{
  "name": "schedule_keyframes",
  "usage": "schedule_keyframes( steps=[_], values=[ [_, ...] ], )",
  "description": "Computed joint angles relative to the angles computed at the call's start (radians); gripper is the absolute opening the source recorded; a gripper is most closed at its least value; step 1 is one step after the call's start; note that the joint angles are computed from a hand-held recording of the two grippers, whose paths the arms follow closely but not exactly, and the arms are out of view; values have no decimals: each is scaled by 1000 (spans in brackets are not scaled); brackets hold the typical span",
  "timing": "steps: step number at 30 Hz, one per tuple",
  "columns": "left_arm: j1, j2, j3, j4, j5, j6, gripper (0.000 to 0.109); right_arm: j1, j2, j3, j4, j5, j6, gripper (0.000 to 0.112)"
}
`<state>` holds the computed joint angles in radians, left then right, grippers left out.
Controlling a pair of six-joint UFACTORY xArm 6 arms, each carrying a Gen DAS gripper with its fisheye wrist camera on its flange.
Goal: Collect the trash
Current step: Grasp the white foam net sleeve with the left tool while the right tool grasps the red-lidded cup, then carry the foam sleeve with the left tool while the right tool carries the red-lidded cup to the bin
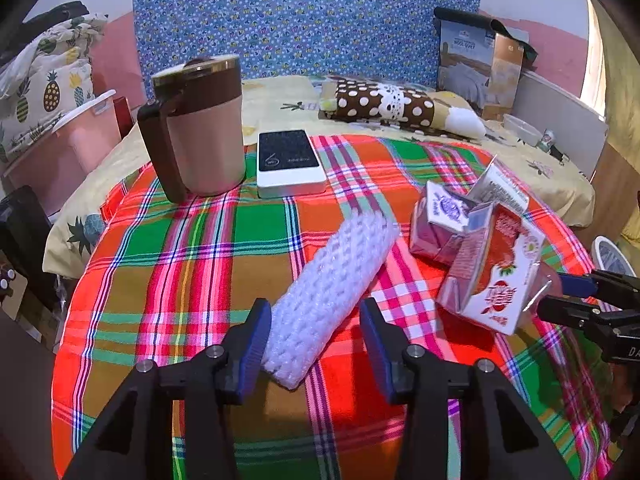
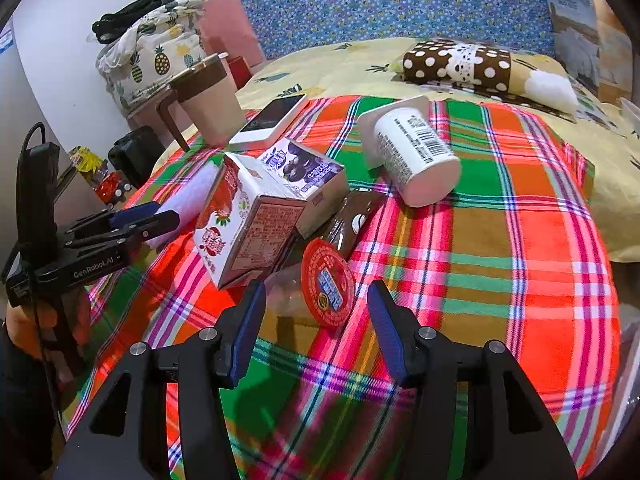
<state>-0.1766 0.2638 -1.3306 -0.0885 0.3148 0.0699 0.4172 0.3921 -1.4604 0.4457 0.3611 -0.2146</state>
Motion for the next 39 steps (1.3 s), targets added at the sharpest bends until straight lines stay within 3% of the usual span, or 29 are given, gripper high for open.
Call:
schedule_keyframes(
  steps=[7,9,11,13,17,31,39],
  values=[
    [9,43,-45,53,17,-51,46,1,26,-39,13,27,-13,55],
    [10,50,-50,85,21,-78,45,3,31,-44,32,31,-29,47],
    [12,48,-46,158,16,-139,35,3,30,-44,59,37,-52,37],
    [12,38,-32,152,7,-140,30,3,25,-37,75,30,-62,29],
    [13,8,8,175,-19,-177,24,6,12,-20,90,18,-76,24],
    [-48,-230,270,174,-122,-366,22,17,-148,173,210,-91,-140,22],
    [-117,-335,353,167,-130,-398,22,22,-240,280,246,-156,-159,22]
  ],
)
